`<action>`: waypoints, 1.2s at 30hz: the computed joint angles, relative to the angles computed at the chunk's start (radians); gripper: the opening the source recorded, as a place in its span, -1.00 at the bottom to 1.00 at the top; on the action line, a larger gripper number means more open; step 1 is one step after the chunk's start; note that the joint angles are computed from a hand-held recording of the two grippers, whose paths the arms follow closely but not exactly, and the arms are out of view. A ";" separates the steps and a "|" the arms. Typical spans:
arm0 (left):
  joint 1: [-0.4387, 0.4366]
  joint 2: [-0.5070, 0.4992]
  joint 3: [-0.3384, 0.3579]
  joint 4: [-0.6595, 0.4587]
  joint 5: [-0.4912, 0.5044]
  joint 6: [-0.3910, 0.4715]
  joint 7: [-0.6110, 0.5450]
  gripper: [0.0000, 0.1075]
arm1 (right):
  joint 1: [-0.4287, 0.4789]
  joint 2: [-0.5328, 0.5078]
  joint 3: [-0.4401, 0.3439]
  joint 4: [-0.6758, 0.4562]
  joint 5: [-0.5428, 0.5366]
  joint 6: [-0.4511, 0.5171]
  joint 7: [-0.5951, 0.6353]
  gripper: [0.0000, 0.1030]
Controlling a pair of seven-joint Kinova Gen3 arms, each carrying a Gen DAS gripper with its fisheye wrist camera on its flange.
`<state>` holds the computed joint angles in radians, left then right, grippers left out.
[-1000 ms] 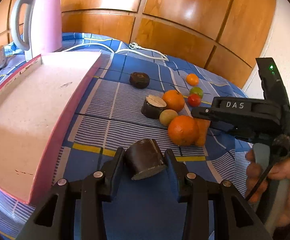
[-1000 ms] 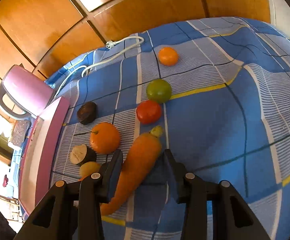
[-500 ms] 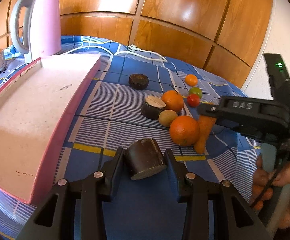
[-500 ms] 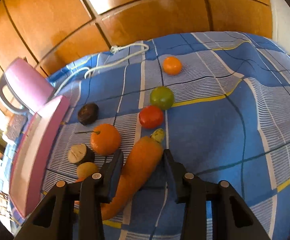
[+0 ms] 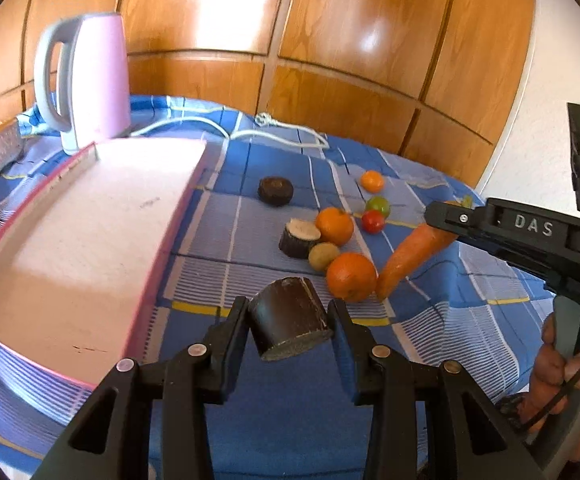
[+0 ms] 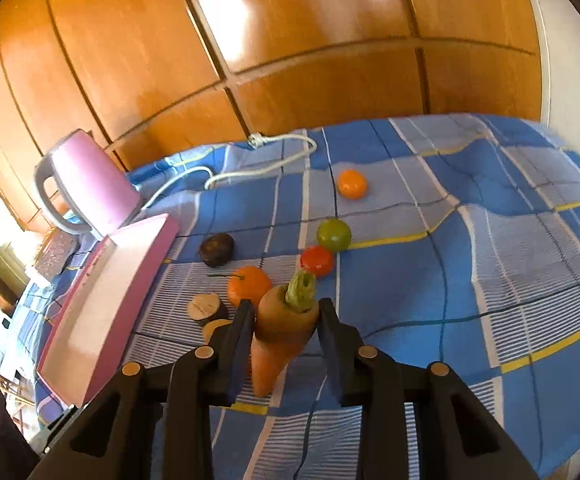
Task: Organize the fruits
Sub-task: 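Release the dark slice from the left tool while the right tool drops the carrot in the tray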
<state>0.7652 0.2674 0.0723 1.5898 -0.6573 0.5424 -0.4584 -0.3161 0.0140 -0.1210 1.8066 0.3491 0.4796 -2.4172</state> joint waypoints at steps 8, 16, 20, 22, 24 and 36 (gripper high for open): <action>0.017 -0.081 -0.014 0.038 -0.158 0.049 0.173 -0.26 | 0.077 -0.042 -0.101 -0.022 -0.065 -0.022 0.104 -0.41; -0.065 -0.140 0.022 0.073 -0.261 0.151 0.313 -0.26 | 0.346 0.048 -0.406 -0.128 -0.388 -0.016 0.430 -0.41; -0.123 -0.148 0.045 0.085 -0.274 0.197 0.358 -0.25 | 0.211 0.122 -0.303 -0.208 -0.536 0.027 0.592 -0.41; -0.158 -0.149 0.057 0.087 -0.257 0.214 0.355 -0.25 | 0.119 0.153 -0.223 -0.247 -0.590 0.050 0.649 -0.41; -0.179 -0.139 0.067 0.078 -0.246 0.238 0.354 -0.25 | 0.033 0.196 -0.141 -0.303 -0.645 0.091 0.695 -0.41; -0.206 -0.112 0.065 0.074 -0.201 0.280 0.373 -0.10 | -0.079 0.376 -0.071 -0.557 -0.639 0.242 0.652 -0.30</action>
<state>0.5595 0.1550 0.1374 1.6633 -0.8583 0.8224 -0.0851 -0.3953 0.3895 -0.1917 1.2500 -0.2899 0.7211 -1.7655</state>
